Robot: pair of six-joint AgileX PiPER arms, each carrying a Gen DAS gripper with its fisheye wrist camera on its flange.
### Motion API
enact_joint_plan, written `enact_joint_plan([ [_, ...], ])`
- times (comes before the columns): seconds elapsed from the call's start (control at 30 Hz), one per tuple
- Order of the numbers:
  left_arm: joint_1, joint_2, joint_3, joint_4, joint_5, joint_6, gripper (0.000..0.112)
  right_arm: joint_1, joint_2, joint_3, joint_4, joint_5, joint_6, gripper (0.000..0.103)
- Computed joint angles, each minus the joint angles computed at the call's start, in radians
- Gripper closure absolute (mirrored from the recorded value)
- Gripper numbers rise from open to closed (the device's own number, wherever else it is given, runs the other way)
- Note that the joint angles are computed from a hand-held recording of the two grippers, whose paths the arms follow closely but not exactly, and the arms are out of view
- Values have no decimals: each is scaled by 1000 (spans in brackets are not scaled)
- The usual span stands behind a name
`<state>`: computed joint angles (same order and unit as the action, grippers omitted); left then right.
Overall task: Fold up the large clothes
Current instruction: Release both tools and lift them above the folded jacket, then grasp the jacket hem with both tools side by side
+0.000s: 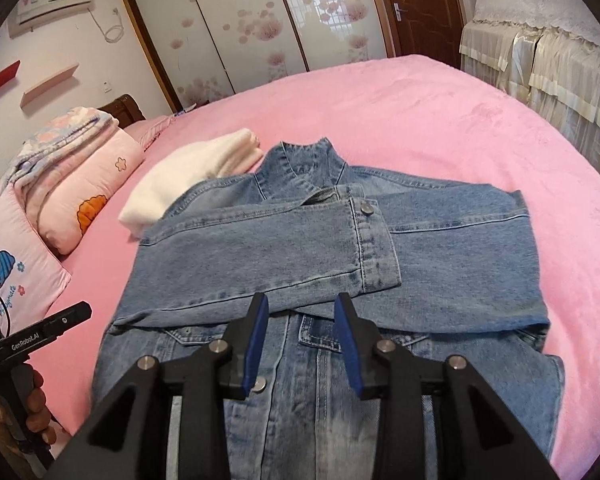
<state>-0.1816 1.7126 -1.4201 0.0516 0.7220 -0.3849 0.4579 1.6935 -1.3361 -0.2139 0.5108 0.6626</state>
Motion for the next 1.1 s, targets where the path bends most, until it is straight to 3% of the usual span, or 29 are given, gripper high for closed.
enact_joint_plan([
  [0.23,-17,-127,84,-33,-27,36,28,22,-102,68,-57,18,62,69],
  [0.33,-45,-198,140,23,-49,-5,28,38,-154,110,-92,26,97,69],
  [0.57,-82,-309,196,19,48,61,28,86,-283,221,-148,59,160,69],
  [0.87,-142,-462,390,125,67,18,28,170,-449,373,-244,131,243,69],
  [1.0,-95,-467,467,45,62,108,28,197,-504,446,-288,165,286,58],
  [1.1,-10,-446,528,-76,37,248,28,176,-541,503,-253,158,253,58],
])
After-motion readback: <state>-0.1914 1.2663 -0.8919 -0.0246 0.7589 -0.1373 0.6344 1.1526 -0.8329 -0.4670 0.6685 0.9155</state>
